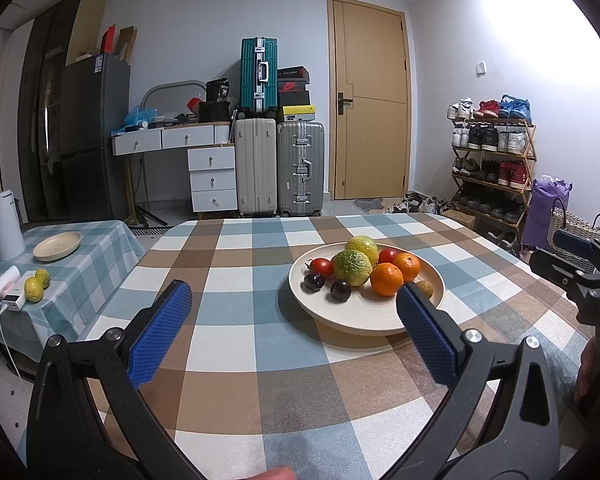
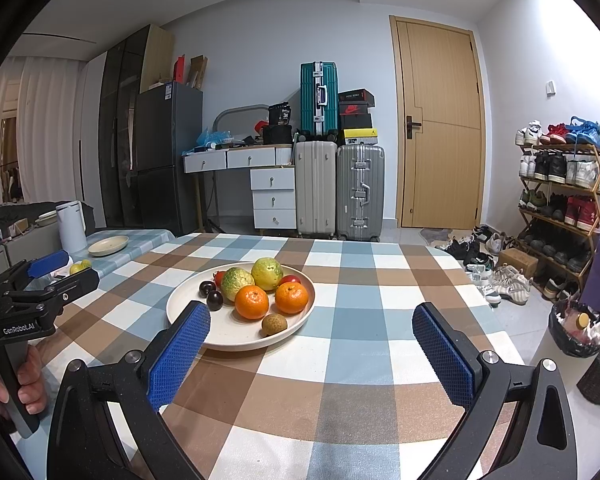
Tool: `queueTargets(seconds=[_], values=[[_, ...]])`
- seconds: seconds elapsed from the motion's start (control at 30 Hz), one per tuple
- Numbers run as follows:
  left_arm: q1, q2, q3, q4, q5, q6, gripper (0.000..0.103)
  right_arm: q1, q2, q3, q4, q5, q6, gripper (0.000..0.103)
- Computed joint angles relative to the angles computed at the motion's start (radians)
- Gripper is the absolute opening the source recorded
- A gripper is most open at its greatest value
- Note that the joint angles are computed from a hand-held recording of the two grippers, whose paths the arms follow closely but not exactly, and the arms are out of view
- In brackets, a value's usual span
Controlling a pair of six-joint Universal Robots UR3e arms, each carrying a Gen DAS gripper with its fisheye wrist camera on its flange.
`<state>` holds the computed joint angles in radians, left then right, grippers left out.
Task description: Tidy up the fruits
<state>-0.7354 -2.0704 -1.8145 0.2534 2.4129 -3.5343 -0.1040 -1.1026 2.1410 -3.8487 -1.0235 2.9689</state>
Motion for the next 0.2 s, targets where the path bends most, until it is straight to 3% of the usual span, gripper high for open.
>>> queueTargets(seconds=[0.2], values=[[0.000,0.000,0.000,0.000,0.000,0.000,0.102,0.000,0.000,0.000,0.001,0.000,0.000,0.103]])
